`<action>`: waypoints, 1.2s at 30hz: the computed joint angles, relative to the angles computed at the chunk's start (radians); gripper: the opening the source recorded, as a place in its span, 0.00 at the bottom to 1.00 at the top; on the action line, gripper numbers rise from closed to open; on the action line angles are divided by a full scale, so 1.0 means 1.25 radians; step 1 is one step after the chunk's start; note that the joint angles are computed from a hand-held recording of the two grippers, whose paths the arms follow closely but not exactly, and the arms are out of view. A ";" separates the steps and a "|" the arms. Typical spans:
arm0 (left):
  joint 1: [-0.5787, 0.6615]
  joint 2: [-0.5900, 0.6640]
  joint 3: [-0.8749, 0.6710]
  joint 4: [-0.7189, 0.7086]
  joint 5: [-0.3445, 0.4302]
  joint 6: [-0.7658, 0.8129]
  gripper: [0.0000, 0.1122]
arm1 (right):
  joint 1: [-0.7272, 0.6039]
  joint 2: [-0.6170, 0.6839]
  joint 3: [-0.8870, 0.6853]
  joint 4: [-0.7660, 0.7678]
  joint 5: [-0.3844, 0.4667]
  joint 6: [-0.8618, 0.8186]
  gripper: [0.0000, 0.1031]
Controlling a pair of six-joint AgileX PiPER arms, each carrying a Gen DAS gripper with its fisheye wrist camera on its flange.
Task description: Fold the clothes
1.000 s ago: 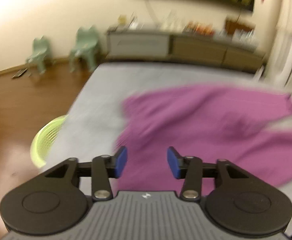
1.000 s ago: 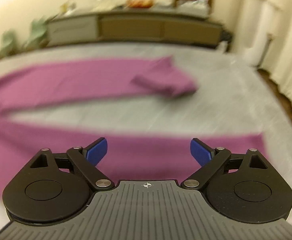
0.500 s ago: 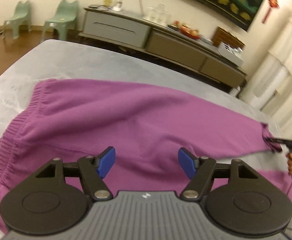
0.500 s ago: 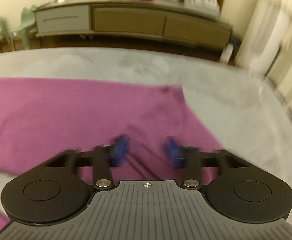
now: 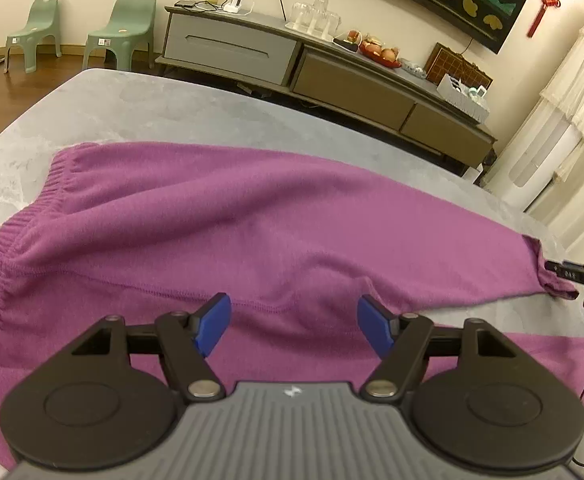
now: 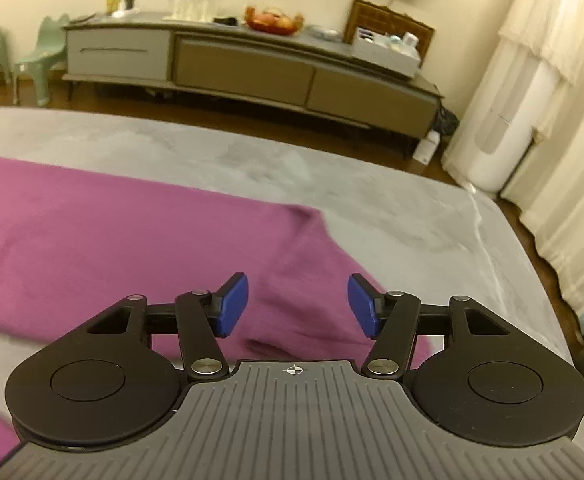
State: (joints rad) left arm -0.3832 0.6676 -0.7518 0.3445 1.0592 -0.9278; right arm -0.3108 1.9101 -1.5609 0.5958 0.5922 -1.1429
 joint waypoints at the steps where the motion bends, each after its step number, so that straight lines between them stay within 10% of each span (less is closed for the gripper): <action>1: 0.006 0.007 0.000 -0.003 -0.004 0.003 0.64 | 0.015 0.000 0.007 -0.006 -0.009 0.006 0.66; 5: 0.038 0.043 -0.004 -0.025 -0.031 0.039 0.64 | 0.065 0.023 0.016 -0.076 -0.039 0.065 0.64; 10: 0.049 0.064 -0.008 -0.028 -0.047 0.058 0.64 | 0.041 0.069 -0.069 -0.120 0.050 0.160 0.00; 19: -0.013 0.090 -0.026 -0.002 -0.056 -0.041 0.64 | -0.030 -0.031 0.034 -0.040 0.026 -0.010 0.00; 23: -0.042 0.104 -0.033 0.018 -0.054 -0.100 0.64 | -0.078 -0.030 -0.007 0.025 0.114 -0.033 0.04; 26: -0.076 0.114 -0.043 0.047 -0.047 -0.133 0.65 | -0.095 -0.002 -0.056 0.070 0.178 -0.008 0.57; 30: -0.079 0.131 -0.048 0.055 -0.050 -0.131 0.66 | -0.042 0.032 -0.048 0.033 0.094 0.055 0.73; 36: -0.006 0.149 -0.055 0.010 -0.085 -0.066 0.66 | -0.047 0.108 -0.116 -0.021 0.109 0.161 0.27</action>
